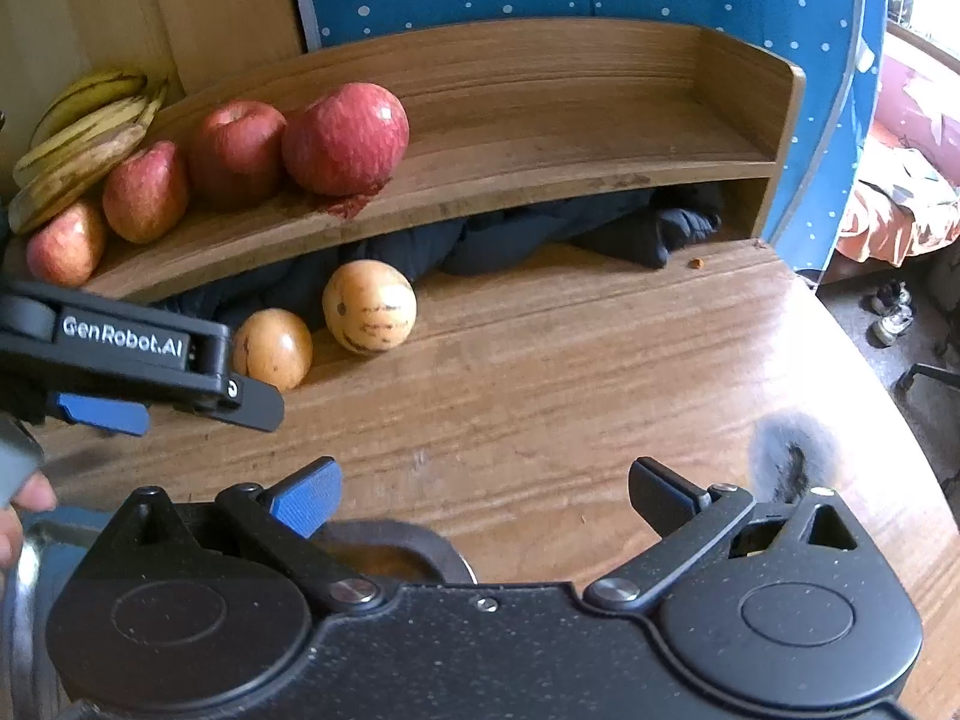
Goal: Organize fruits
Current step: 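Reach left tool to spotted yellow fruit while right tool reaches striped pale fruit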
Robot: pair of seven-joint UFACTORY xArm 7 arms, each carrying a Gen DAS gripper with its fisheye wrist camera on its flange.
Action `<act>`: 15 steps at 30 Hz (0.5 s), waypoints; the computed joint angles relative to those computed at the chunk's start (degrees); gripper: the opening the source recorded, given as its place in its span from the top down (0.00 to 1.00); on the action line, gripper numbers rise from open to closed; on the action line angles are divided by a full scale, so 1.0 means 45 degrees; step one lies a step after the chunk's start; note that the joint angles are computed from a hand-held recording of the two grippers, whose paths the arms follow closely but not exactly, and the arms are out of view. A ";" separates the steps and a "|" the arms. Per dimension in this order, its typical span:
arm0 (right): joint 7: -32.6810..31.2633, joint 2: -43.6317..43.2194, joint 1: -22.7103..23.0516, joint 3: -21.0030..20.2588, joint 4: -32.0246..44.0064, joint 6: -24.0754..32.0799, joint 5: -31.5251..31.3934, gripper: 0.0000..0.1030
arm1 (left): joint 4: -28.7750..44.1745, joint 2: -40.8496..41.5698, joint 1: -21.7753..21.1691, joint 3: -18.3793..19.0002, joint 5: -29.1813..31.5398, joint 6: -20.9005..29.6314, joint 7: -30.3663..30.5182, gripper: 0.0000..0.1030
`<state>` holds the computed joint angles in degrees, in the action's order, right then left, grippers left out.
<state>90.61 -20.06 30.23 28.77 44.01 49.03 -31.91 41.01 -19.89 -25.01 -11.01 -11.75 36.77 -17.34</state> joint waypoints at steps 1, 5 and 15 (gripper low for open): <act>0.0069 0.0000 -0.0062 -0.0075 -0.0051 -0.0229 -0.0053 0.03 | -0.0007 0.0025 -0.0008 0.0027 -0.0057 -0.0091 0.0011 0.01; 0.0163 0.0168 -0.0363 -0.0193 -0.0019 -0.0725 -0.0420 0.05 | -0.0018 0.0166 -0.0064 0.0146 -0.0370 -0.0458 0.0133 0.01; -0.1112 0.1178 -0.0686 -0.0753 0.0423 -0.1705 -0.1461 0.10 | 0.0163 0.0558 -0.0074 0.0376 -0.1051 -0.0859 0.0611 0.13</act>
